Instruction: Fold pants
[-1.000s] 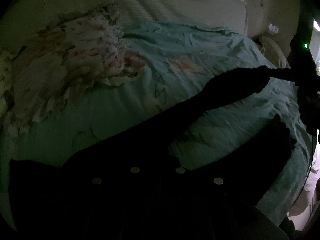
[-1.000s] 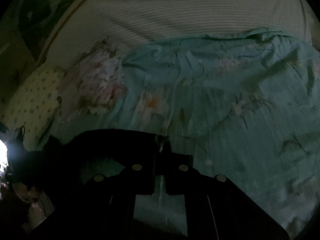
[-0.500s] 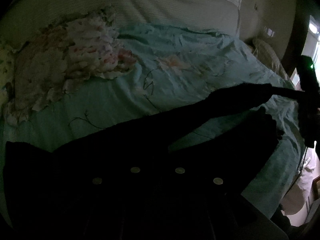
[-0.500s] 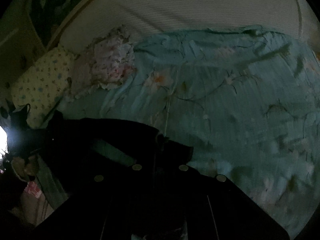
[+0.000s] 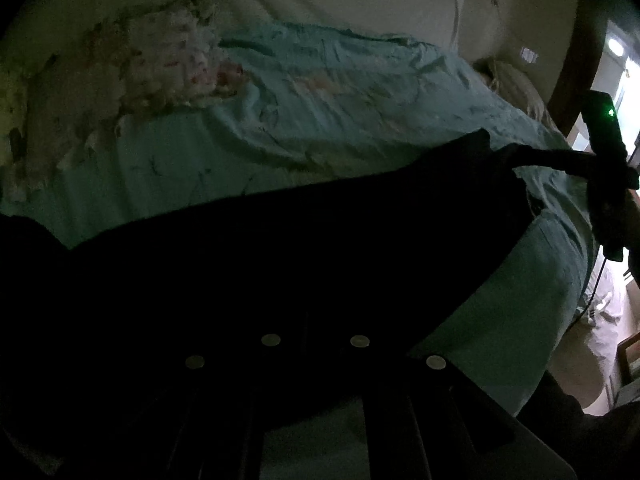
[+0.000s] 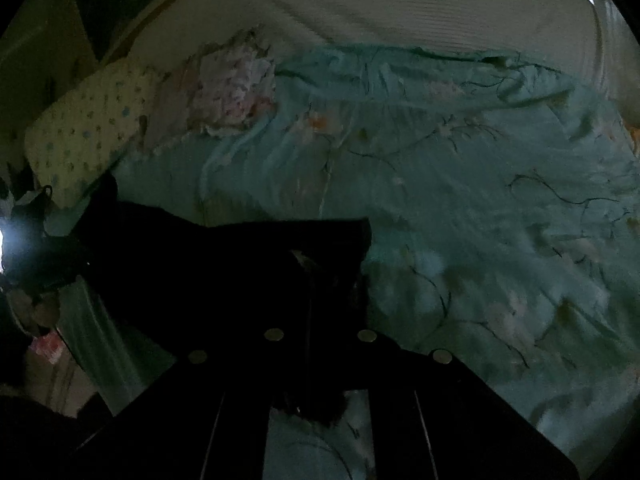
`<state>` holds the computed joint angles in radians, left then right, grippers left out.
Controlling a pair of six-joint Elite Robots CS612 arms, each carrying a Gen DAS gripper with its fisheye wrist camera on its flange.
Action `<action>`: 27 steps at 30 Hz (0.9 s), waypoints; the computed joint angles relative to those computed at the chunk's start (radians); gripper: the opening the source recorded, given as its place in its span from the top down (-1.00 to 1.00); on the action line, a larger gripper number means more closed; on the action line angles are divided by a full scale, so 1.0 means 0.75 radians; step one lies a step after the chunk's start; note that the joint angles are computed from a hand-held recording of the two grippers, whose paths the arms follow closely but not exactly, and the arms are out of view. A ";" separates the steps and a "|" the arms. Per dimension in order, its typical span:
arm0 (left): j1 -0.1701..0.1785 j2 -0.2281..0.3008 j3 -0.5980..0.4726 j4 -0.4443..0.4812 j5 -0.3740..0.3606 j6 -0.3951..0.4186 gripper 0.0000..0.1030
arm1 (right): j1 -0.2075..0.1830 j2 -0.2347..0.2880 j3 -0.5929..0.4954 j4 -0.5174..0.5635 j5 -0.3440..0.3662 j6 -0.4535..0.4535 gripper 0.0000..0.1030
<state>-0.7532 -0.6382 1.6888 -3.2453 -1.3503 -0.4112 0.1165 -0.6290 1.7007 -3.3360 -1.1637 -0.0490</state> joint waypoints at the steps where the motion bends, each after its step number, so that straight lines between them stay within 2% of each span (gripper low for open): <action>1: -0.003 0.000 0.004 -0.004 0.001 -0.005 0.94 | 0.001 -0.003 0.007 0.007 -0.005 -0.014 0.87; 8: -0.016 0.000 0.037 -0.030 -0.007 0.006 0.93 | 0.027 -0.027 0.056 0.044 -0.111 -0.140 0.87; 11: -0.012 0.009 0.027 0.019 -0.032 0.009 0.89 | 0.040 -0.021 0.051 0.096 -0.163 -0.170 0.87; 14: -0.017 0.007 0.041 0.005 -0.029 -0.002 0.81 | 0.048 -0.024 0.052 0.154 -0.202 -0.161 0.79; 15: -0.017 0.003 0.048 -0.007 -0.031 -0.012 0.79 | 0.051 -0.032 0.062 0.153 -0.220 -0.156 0.63; 16: -0.015 0.000 0.057 -0.021 -0.041 -0.029 0.78 | 0.053 -0.038 0.069 0.153 -0.229 -0.148 0.37; 17: -0.013 -0.003 0.063 -0.032 -0.050 -0.043 0.78 | 0.053 -0.046 0.081 0.139 -0.233 -0.136 0.25; 18: -0.011 -0.007 0.074 -0.046 -0.060 -0.065 0.77 | 0.052 -0.053 0.098 0.105 -0.231 -0.124 0.01; 19: -0.011 -0.010 0.083 -0.052 -0.060 -0.081 0.72 | 0.049 -0.058 0.114 0.068 -0.222 -0.108 -0.11; 23: -0.010 -0.030 0.129 -0.093 -0.061 -0.169 0.50 | 0.041 -0.079 0.153 -0.032 -0.162 -0.045 -0.12; 24: -0.011 -0.038 0.147 -0.098 -0.048 -0.203 0.42 | 0.041 -0.080 0.152 -0.043 -0.145 -0.032 -0.12; 25: -0.012 -0.044 0.156 -0.094 -0.030 -0.229 0.17 | 0.044 -0.080 0.150 -0.055 -0.118 -0.018 -0.12; 26: -0.013 -0.052 0.172 -0.095 -0.002 -0.270 0.03 | 0.047 -0.077 0.146 -0.065 -0.093 -0.007 -0.12; 27: -0.007 -0.058 0.184 -0.106 0.006 -0.298 0.03 | 0.053 -0.073 0.137 -0.073 -0.059 0.005 -0.12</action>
